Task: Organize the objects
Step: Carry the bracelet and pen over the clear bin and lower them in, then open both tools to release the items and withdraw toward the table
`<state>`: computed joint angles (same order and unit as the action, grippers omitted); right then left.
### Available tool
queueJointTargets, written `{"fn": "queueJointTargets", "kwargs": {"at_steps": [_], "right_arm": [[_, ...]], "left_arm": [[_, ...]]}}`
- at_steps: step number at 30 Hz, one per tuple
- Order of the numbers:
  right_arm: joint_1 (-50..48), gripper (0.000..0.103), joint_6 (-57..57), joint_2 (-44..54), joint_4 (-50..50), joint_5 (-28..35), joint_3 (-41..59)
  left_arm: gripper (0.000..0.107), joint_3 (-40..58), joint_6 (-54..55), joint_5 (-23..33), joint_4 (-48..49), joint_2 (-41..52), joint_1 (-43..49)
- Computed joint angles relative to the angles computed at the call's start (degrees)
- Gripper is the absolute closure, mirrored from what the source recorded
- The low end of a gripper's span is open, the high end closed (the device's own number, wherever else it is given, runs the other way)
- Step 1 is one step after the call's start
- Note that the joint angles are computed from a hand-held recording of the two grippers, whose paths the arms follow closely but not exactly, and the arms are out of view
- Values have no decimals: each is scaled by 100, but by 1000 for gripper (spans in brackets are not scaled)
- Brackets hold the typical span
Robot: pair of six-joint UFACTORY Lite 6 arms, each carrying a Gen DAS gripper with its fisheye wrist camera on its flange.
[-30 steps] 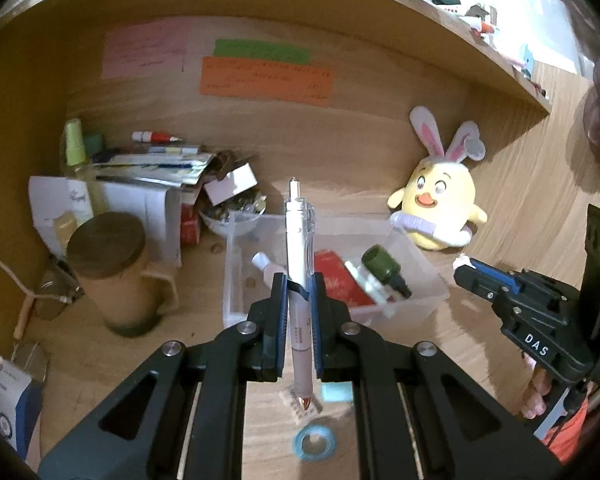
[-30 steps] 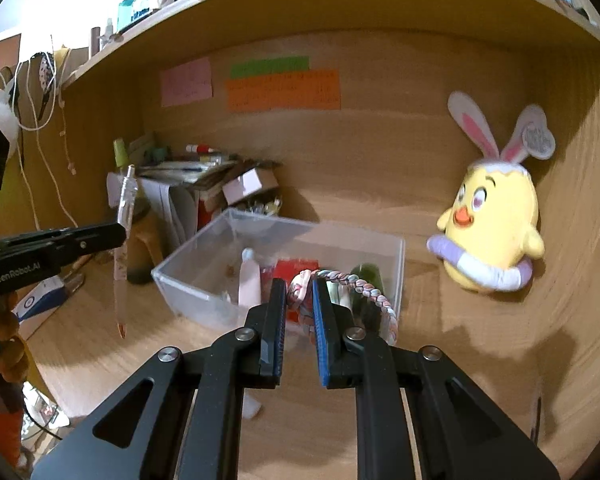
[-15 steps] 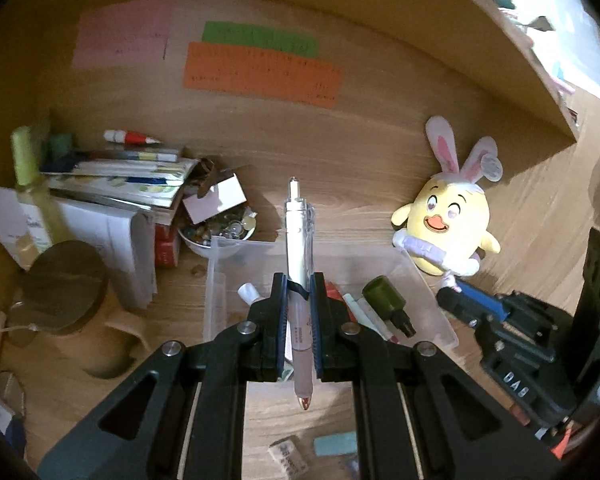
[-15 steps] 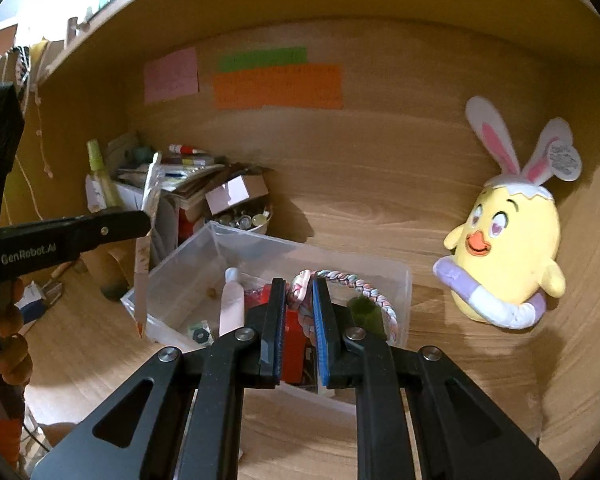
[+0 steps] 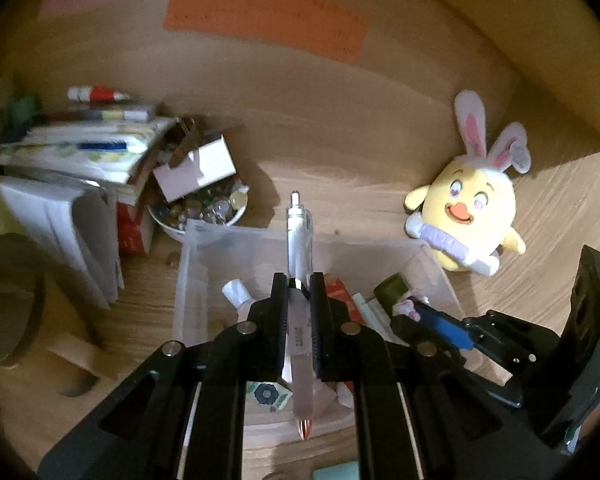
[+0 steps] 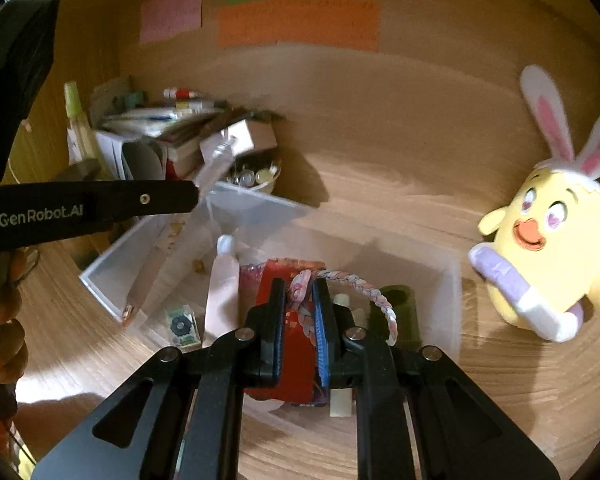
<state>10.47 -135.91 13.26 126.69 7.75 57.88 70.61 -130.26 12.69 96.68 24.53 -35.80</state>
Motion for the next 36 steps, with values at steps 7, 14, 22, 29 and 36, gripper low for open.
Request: {"fn": "queueJointTargets", "kwargs": {"at_steps": [7,14,22,29,36], "right_arm": [[-11,91,1712,607,-1718,17,412],[-48,90,3664,669,-3735,83,523],[-138,65,3394,16,-3425,144,67],[-194,47,2130,-943,-2189,77,-742],[-404,25,2261,-1935,-2312,289,-1587]], "left_arm": [[102,596,1285,-389,-1135,728,147],[102,645,1910,-331,-1676,783,25],[99,89,1379,-3,-1101,208,-220],[65,-620,957,738,-735,-442,-685],[32,-1268,922,1718,-923,-1041,-1341]]}}
